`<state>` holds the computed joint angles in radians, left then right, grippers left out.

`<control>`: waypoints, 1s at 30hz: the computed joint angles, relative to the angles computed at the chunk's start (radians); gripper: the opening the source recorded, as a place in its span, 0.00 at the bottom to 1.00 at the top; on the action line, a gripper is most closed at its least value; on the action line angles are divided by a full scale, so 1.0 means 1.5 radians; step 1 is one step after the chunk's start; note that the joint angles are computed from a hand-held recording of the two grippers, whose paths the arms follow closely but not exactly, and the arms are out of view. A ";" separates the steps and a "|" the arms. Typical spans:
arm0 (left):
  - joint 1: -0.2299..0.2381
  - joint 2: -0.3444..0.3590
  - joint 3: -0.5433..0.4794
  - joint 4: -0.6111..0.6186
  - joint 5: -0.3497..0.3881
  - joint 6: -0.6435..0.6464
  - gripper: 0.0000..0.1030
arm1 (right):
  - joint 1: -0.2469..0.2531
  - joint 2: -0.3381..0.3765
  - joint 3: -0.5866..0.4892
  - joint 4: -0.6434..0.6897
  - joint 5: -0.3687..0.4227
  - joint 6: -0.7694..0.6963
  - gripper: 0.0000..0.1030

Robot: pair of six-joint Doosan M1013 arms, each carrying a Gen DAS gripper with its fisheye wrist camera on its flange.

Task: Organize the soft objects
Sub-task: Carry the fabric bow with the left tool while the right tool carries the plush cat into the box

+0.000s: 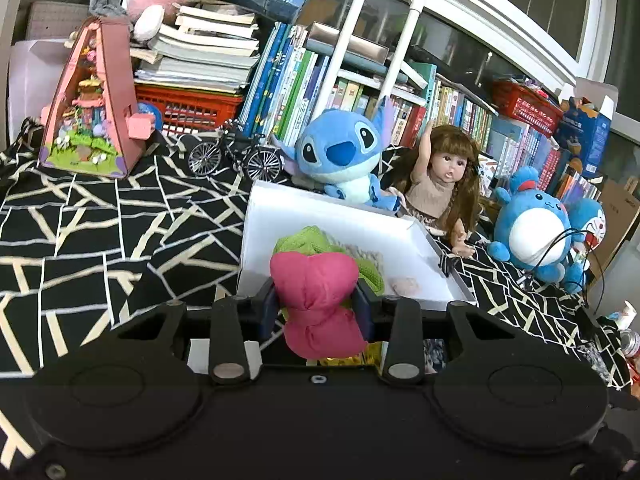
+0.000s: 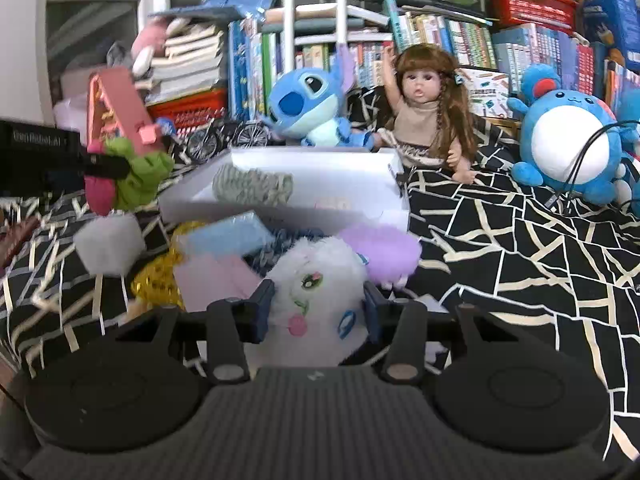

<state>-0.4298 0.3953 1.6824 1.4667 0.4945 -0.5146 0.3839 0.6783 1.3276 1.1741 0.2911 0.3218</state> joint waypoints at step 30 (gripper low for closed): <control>0.049 0.131 -0.193 -0.254 0.077 0.297 0.36 | 0.017 0.189 -0.373 -0.606 0.082 0.707 0.49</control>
<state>-0.3560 0.5922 1.3930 1.0859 0.6096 -0.0689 0.4090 0.9621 0.7675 0.2656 0.4139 1.3829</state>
